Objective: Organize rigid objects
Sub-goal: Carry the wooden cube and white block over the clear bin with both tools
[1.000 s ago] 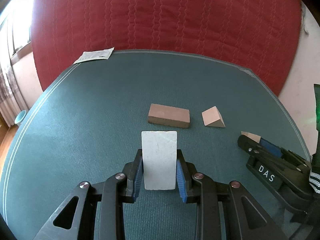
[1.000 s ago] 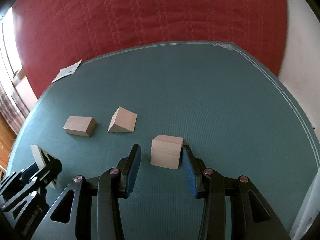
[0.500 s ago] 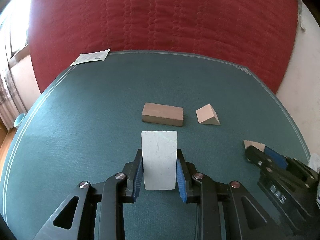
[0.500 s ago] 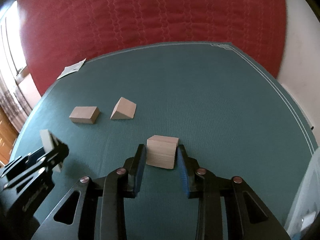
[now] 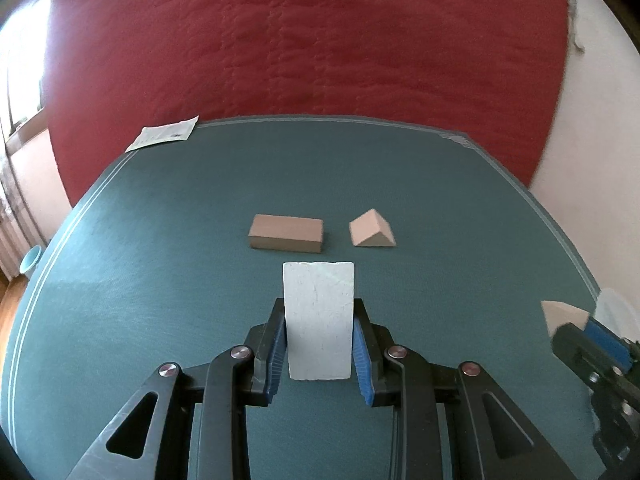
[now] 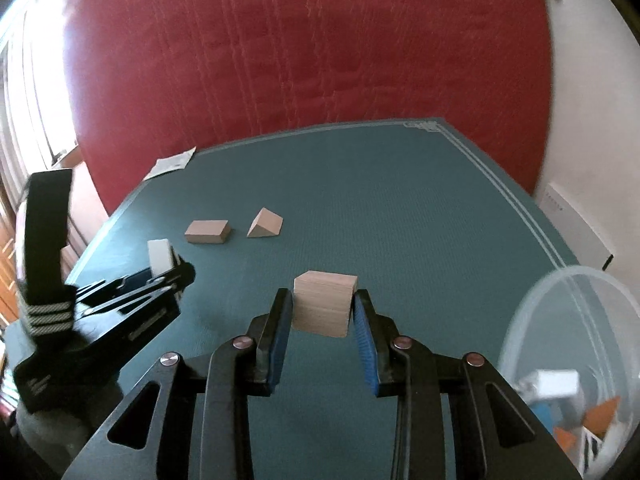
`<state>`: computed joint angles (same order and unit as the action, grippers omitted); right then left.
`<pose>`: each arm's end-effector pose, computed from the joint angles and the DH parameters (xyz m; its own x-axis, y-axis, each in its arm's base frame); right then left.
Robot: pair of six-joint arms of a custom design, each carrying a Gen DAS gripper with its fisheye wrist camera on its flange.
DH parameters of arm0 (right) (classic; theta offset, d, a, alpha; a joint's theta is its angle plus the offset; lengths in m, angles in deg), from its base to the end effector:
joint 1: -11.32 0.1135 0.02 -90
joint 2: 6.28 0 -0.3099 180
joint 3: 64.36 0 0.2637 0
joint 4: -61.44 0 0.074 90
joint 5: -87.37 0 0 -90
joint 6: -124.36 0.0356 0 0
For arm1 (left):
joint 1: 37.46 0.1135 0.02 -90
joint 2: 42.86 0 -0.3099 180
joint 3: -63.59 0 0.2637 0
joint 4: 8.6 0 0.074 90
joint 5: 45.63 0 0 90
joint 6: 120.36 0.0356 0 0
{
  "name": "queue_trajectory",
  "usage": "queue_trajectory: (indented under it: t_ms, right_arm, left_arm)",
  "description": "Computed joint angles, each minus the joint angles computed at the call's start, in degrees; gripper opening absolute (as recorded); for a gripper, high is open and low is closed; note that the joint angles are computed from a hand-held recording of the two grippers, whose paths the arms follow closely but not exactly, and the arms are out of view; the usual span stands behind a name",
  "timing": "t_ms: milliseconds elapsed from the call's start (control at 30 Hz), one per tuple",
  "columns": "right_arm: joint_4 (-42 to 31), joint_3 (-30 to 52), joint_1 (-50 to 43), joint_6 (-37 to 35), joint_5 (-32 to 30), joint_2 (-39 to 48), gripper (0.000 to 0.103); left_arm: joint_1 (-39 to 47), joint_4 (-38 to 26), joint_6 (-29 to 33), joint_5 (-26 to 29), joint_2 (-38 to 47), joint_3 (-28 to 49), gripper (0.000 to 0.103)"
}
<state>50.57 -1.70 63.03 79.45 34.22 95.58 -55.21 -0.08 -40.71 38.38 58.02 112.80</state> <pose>0.2360 0.2645 0.1715 -0.6113 0.1402 -0.7788 0.0615 0.9896 0.1299 0.3077 -0.0946 0.1361 -0.6822 0.0308 -0.7305 0.1099 0.9921 -0.0609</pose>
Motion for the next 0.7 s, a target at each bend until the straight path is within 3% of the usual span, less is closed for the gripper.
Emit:
queue_trajectory:
  t_ms: [300, 700]
  right_arm:
    - [-2.8, -7.5, 3.8, 7.2, 4.9, -7.1, 0.032]
    - [-12.7, -15.4, 5.2, 19.3, 10.7, -16.2, 0.032]
  left_arm:
    - [-3.4, 0.9, 0.5, -1.0, -2.1, -2.2, 0.031]
    - [-9.2, 1.2, 0.9, -1.9, -3.4, -3.9, 0.031]
